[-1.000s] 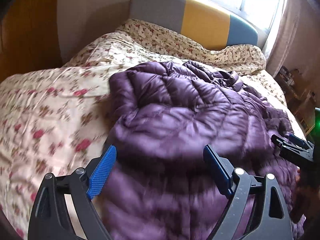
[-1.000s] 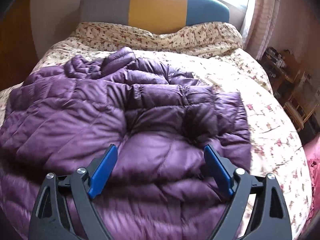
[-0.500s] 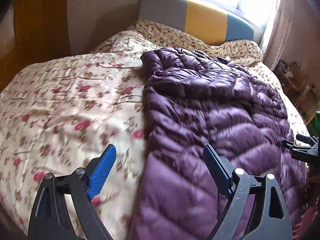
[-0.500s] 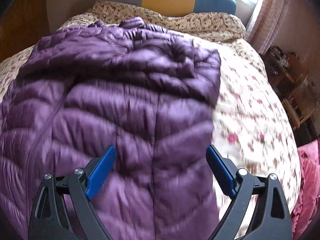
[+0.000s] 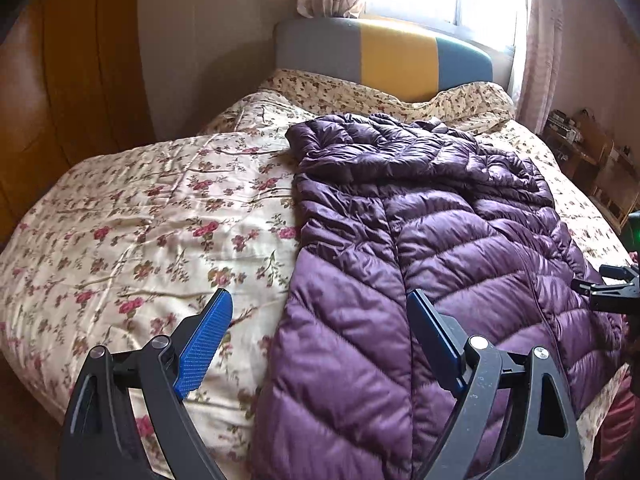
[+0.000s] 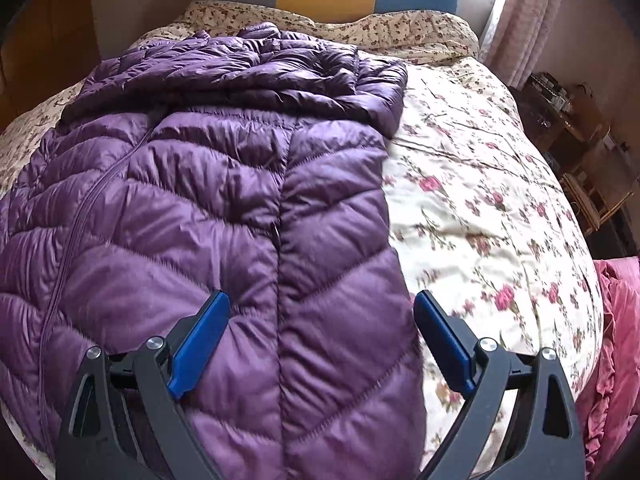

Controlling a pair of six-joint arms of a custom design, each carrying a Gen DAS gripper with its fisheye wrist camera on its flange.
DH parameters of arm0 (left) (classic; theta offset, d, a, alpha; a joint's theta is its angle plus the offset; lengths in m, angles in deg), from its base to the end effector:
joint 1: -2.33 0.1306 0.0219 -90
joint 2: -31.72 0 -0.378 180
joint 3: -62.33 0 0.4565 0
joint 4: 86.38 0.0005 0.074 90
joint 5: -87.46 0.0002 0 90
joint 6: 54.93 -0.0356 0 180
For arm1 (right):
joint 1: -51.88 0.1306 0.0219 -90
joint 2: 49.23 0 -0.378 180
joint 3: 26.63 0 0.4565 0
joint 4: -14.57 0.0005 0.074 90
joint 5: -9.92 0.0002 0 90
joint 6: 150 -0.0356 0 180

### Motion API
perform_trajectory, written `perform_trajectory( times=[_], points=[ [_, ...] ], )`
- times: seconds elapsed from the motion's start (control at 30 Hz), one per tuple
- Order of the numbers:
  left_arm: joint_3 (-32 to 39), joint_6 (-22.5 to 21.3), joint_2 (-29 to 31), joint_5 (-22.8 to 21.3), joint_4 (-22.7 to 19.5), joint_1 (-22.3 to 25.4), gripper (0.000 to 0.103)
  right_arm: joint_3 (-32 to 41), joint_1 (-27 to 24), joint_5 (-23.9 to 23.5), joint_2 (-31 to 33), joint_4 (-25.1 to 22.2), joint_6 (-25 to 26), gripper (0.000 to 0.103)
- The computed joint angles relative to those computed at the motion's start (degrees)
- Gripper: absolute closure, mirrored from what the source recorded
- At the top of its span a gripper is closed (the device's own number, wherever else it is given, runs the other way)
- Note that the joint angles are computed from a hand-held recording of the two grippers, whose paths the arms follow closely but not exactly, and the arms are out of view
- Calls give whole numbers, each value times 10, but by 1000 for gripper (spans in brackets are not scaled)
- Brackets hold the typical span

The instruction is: Fold large clothes

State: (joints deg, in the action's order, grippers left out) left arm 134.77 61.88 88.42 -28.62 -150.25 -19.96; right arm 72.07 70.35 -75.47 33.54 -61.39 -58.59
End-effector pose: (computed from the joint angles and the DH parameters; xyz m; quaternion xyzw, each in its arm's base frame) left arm 0.3058 -0.1090 0.4913 -0.1164 0.9060 0.0471 0.4042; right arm 0.4448 0.1450 0.5359 -0.1564 0.9525 -0.0001 0.2613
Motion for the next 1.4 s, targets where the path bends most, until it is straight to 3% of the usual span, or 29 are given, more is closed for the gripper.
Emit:
perform_trajectory(
  times=[0.2,0.53,0.63,0.77,0.87,1.03,1.1,1.23,1.4],
  points=[
    [-13,13,-20,-9,-15,-12,15,-13,-15,-16,-20,-17,5,10],
    [-36,31,-34,21,-25,-8,15,-37,-36,-69,-48,-51,10,11],
    [-45,42,-39,41,-24,-3,15,-44,-47,-108,-54,-68,5,18],
    [-61,72,-50,76,-28,9,16,-48,-53,-145,-62,-79,11,38],
    [-79,85,-63,127,-28,22,34,-47,-49,-153,-65,-85,22,52],
    [-97,77,-86,146,-9,13,73,-40,-31,-151,-63,-93,47,75],
    [-99,81,-92,155,-2,15,84,-38,-21,-139,-64,-91,58,85],
    [-94,74,-102,177,8,23,93,-34,-9,-117,-67,-85,69,91],
    [-75,54,-107,202,25,30,97,-11,0,-96,-69,-72,77,93]
  ],
)
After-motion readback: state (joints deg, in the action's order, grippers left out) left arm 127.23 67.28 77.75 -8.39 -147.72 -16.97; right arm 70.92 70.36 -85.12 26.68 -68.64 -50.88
